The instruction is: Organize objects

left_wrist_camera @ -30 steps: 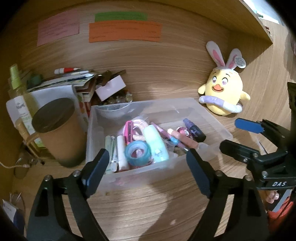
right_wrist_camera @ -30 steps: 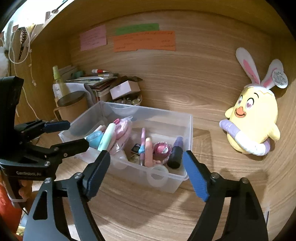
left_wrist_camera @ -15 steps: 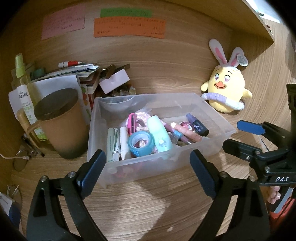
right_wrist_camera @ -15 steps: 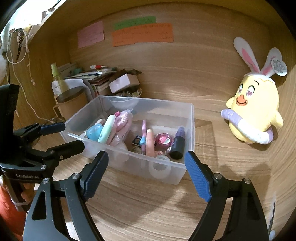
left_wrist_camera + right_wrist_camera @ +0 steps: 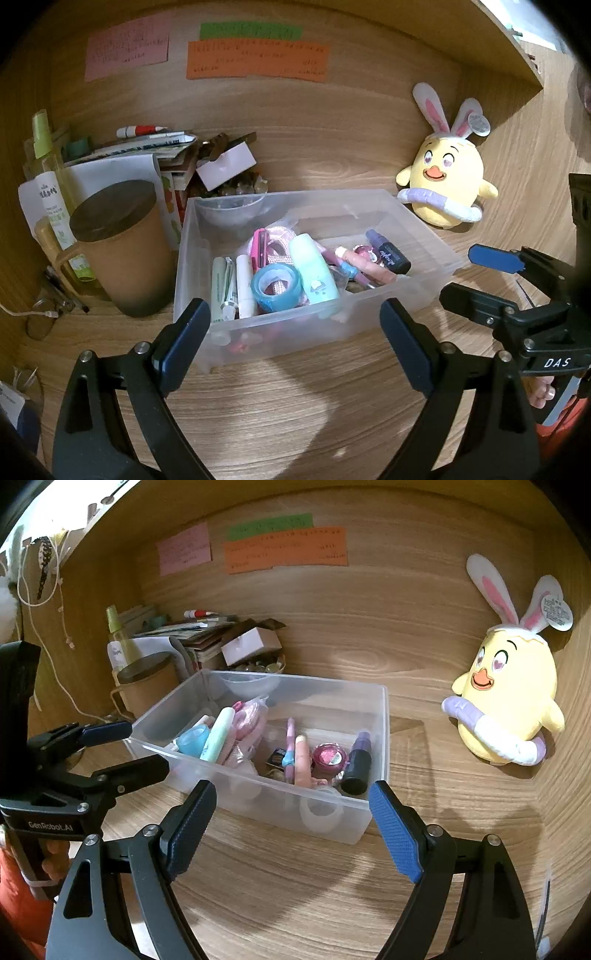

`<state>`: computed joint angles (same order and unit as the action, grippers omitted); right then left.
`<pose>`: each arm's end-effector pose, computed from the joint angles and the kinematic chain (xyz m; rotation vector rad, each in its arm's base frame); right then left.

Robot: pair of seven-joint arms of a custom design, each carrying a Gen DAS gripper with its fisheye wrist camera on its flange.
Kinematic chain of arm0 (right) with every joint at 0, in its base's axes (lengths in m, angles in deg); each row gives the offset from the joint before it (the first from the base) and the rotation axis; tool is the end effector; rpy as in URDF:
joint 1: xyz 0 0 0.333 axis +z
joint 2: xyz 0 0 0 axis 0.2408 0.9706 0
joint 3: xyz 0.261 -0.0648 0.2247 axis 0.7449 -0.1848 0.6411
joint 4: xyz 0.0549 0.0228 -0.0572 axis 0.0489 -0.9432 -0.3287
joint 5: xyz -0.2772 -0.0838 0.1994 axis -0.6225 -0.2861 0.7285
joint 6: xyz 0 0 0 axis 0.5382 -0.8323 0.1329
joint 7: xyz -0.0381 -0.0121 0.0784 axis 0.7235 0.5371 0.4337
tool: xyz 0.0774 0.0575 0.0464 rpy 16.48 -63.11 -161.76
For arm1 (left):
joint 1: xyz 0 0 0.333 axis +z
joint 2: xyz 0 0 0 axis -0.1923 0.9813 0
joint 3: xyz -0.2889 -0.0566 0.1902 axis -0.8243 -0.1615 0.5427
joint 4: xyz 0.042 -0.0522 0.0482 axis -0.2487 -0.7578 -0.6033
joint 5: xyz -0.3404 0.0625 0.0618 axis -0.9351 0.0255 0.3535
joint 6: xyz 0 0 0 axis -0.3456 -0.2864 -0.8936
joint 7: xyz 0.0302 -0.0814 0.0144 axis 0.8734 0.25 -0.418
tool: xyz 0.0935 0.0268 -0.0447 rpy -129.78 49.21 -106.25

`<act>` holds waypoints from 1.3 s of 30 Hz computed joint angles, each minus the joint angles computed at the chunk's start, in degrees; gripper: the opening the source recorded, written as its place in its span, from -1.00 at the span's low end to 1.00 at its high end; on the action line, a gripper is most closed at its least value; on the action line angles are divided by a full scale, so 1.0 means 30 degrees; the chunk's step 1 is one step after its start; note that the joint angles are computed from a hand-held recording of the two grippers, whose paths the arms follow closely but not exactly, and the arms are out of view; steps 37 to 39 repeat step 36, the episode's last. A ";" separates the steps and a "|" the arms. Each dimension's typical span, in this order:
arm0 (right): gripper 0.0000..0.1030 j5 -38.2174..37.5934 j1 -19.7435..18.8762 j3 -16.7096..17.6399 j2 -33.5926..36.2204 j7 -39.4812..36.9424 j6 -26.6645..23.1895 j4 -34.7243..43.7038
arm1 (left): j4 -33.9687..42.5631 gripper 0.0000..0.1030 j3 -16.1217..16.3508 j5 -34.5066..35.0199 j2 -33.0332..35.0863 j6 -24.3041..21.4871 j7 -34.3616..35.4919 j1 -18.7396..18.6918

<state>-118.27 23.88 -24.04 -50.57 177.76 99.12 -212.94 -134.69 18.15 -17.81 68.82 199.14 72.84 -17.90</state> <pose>0.4857 0.1698 0.4948 -1.6207 1.6836 -0.7816 0.5293 -0.2536 0.4892 -1.2687 2.1828 -1.1513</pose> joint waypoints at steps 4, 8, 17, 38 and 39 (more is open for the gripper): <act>0.60 -0.0144 -0.0006 0.0004 -0.0071 0.0169 0.0037 -0.0027 | 0.0048 0.83 -0.0381 -0.0776 -0.0050 0.0023 0.0594 0.0284; 0.61 -0.0251 0.0004 0.0039 -0.0162 0.0238 0.0006 -0.0082 | 0.0038 0.83 -0.0326 -0.1236 -0.0127 0.0016 0.0867 0.0204; 0.61 -0.0449 -0.0016 0.0102 -0.0320 0.0548 -0.0043 -0.0162 | 0.0325 0.83 -0.0509 -0.4298 -0.0298 0.0241 0.3812 0.0034; 0.62 -0.0300 -0.0042 0.0135 -0.0259 0.0440 0.0212 -0.0228 | 0.0472 0.85 0.1873 -0.6412 -0.0691 -0.0866 0.5537 -0.2109; 0.62 -0.0300 -0.0042 0.0135 -0.0259 0.0440 0.0212 -0.0228 | 0.0472 0.85 0.1873 -0.6412 -0.0691 -0.0866 0.5537 -0.2109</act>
